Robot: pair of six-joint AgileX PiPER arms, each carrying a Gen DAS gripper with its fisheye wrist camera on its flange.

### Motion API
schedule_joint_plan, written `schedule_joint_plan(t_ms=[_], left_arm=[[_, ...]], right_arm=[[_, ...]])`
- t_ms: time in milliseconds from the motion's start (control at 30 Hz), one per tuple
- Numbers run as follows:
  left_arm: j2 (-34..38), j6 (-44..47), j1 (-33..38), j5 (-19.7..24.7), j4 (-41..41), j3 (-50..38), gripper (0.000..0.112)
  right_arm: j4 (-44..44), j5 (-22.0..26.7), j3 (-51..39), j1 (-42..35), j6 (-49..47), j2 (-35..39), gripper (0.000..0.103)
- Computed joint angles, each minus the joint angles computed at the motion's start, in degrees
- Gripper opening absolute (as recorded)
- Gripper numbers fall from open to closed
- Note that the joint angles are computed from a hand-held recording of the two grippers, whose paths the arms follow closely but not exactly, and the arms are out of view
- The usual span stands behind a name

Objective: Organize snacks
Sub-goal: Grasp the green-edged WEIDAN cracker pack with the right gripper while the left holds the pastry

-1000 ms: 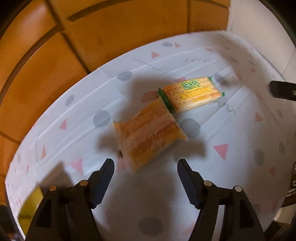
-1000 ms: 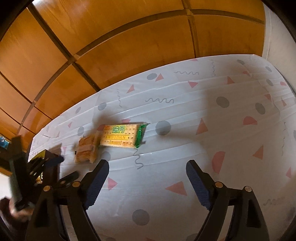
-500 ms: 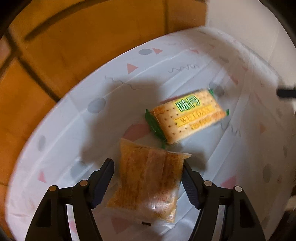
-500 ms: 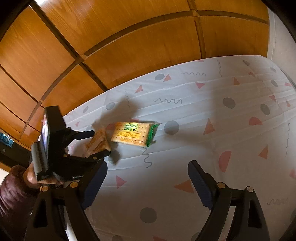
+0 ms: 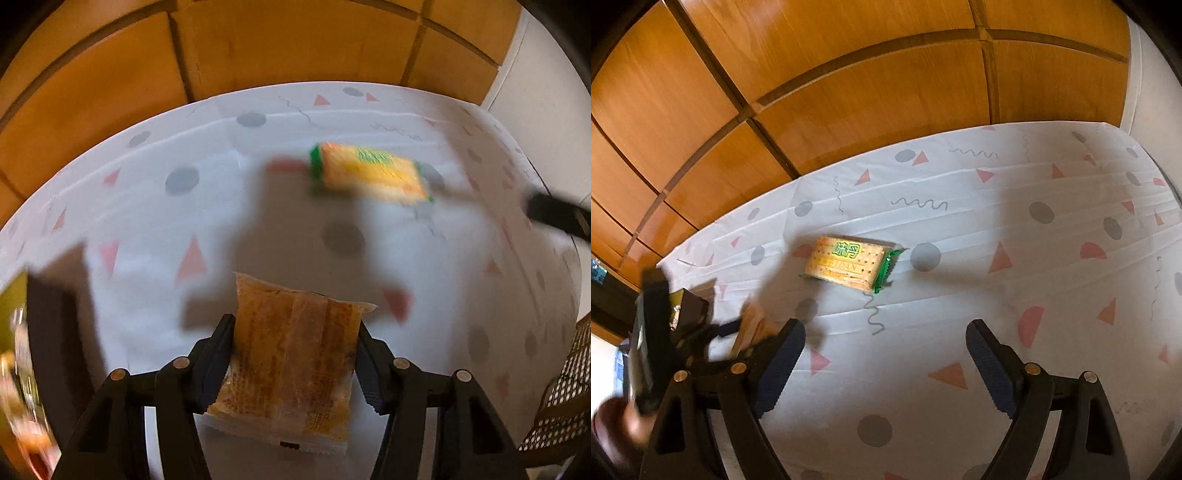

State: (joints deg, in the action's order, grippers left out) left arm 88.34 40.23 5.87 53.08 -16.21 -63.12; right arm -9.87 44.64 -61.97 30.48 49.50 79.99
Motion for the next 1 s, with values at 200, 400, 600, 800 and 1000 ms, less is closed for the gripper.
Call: schedule_joint_plan(t_ms=[200, 400, 600, 800, 1000], left_arm=[[-13.7, 3.7, 0.1, -7.9, -1.0, 16.8, 0.061], [-19.9, 13.9, 4.2, -10.7, -8.9, 24.2, 0.061], [-20.3, 23.0, 8.5, -10.5, -16.2, 26.2, 0.061], [-21.8, 29.8, 12.3, -9.6, -21.7, 28.3, 0.061], [-22.1, 32.2, 14.1, -8.6, -24.0, 28.9, 0.061]], right_arm=[[-0.3, 0.9, -0.8, 1.2, -1.3, 1.9, 0.089], [3.5, 2.6, -3.0, 2.9, -7.3, 6.0, 0.089], [2.2, 6.9, -12.7, 4.5, -15.4, 13.9, 0.089], [-3.1, 13.2, -28.5, 3.7, -23.4, 27.6, 0.089], [-2.9, 18.1, -41.4, 1.8, -31.5, 38.2, 0.092]])
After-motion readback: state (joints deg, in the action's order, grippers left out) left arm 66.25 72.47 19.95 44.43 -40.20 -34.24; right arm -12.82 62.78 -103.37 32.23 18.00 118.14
